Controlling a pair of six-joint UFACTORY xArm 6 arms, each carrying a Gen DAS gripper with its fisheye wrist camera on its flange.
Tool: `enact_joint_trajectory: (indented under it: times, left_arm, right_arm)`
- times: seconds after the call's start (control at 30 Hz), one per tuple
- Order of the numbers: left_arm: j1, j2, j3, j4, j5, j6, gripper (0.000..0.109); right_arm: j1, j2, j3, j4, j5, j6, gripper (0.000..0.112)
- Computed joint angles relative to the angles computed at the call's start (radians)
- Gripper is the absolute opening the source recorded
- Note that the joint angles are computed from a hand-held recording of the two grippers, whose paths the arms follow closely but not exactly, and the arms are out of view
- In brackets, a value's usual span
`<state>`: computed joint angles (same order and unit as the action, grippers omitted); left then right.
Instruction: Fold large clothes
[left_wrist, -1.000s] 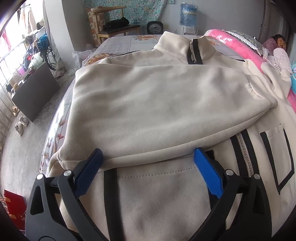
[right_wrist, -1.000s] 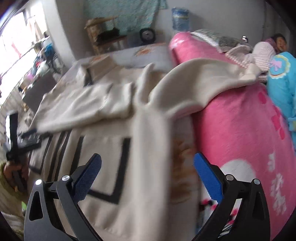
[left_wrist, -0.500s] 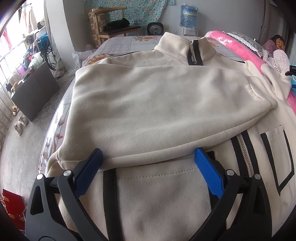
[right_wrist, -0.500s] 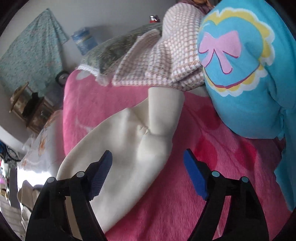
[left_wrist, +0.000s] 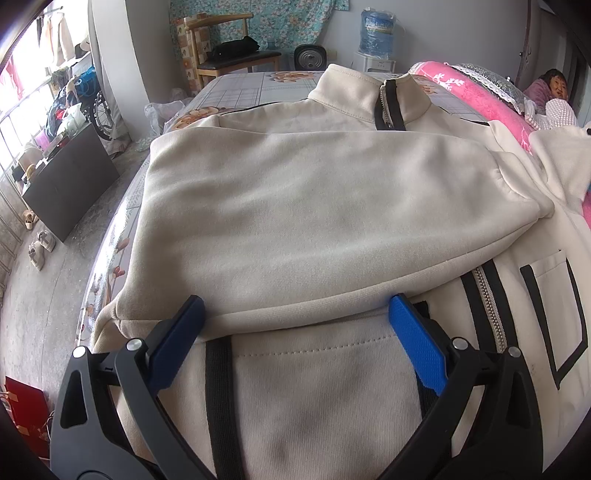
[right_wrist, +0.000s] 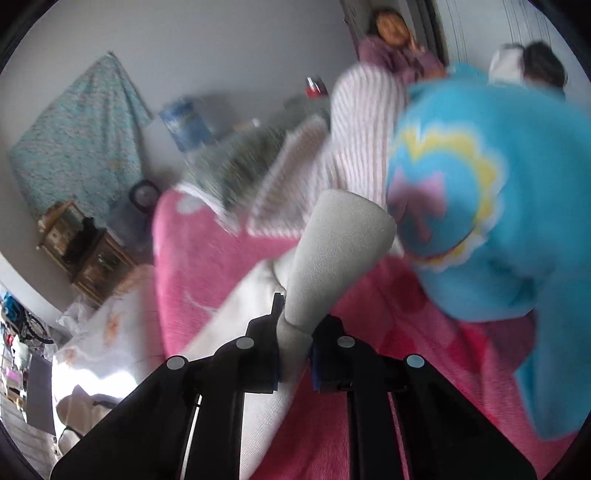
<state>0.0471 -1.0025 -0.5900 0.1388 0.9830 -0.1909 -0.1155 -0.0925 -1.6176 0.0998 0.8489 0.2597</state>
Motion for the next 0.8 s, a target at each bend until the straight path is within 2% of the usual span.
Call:
enact_joint_trajectory:
  times: [0.1, 0.2, 0.4, 0.5, 0.57, 0.67, 0.8]
  left_arm:
    - [-0.001, 0.0, 0.0, 0.001, 0.0, -0.001, 0.097]
    - [0.0, -0.002, 0.002, 0.0, -0.001, 0.0, 0.097]
    - [-0.006, 0.01, -0.012, 0.006, 0.013, -0.013, 0.097]
    - [-0.008, 0.015, -0.042, -0.001, 0.049, -0.018, 0.096]
    - [0.016, -0.02, -0.05, -0.052, 0.056, 0.01, 0.096]
    - [0.049, -0.071, -0.059, -0.084, 0.076, 0.044, 0.096]
    - [0.172, -0.14, -0.063, -0.227, 0.109, 0.15, 0.096]
  right_arm:
    - [0.008, -0.079, 0.008, 0.029, -0.022, -0.027, 0.012]
    - [0.029, -0.122, 0.014, 0.03, -0.005, -0.05, 0.012]
    - [0.135, -0.154, 0.011, 0.061, -0.01, -0.048, 0.012]
    - [0.253, -0.148, -0.04, 0.064, 0.015, -0.077, 0.012]
    - [0.347, -0.145, -0.067, 0.056, 0.024, -0.105, 0.012]
    - [0.517, -0.124, -0.097, 0.042, 0.03, -0.149, 0.012]
    - [0.696, -0.1, -0.055, 0.094, 0.039, -0.229, 0.015]
